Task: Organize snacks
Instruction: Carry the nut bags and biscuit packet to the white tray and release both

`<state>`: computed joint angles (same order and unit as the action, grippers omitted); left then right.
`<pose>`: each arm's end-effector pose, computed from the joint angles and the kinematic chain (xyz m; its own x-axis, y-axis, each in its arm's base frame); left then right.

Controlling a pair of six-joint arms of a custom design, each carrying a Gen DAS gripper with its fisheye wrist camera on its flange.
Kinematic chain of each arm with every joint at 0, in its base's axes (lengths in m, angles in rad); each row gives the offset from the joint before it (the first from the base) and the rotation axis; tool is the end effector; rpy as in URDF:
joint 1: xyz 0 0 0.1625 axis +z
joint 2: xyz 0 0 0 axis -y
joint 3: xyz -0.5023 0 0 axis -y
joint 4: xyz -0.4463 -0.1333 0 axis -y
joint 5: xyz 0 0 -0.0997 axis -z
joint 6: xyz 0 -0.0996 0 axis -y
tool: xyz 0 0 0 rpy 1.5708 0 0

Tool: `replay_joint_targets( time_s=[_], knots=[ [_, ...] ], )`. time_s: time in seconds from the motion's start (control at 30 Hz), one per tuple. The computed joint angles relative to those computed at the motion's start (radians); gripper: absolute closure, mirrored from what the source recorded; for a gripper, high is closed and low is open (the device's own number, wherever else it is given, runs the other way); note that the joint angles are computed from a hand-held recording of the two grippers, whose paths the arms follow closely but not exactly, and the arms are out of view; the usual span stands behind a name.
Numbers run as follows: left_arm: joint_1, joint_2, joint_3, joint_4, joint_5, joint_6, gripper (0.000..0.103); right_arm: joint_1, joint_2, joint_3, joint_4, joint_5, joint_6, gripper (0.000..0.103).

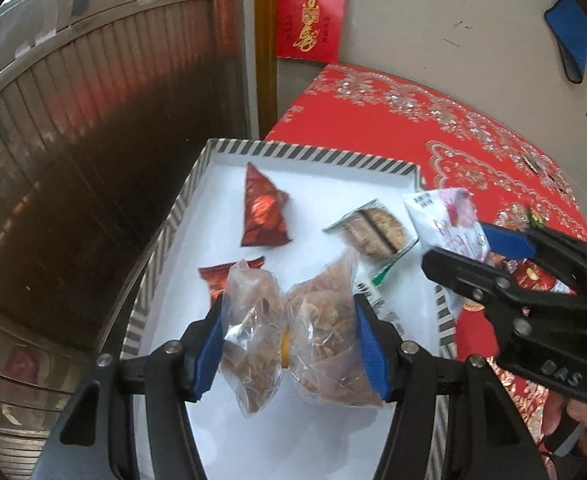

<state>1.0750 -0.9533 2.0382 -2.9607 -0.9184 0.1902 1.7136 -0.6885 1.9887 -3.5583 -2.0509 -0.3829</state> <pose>-0.1236 -0.6359 0.1318 -0.6857 0.3724 -0.6254 0.5941 0.7827 -0.1854 0.1775 -0.6213 0.0466 -0.8119 -0.1339 0.5682 -0.4456 0.7709 -0.4551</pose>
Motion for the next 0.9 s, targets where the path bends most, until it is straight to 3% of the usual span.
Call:
replay_joint_targets(
  time_s=[0.6,0.9],
  knots=[
    [0.026,0.035,-0.003,-0.060,0.057,0.025,0.039,-0.003,0.082,-0.128,0.143,-0.058,0.056,0.050],
    [0.021,0.032,0.004,-0.097,0.078,0.026,0.017,0.006,0.084,-0.122,0.112,-0.032,0.052,0.049]
  ],
)
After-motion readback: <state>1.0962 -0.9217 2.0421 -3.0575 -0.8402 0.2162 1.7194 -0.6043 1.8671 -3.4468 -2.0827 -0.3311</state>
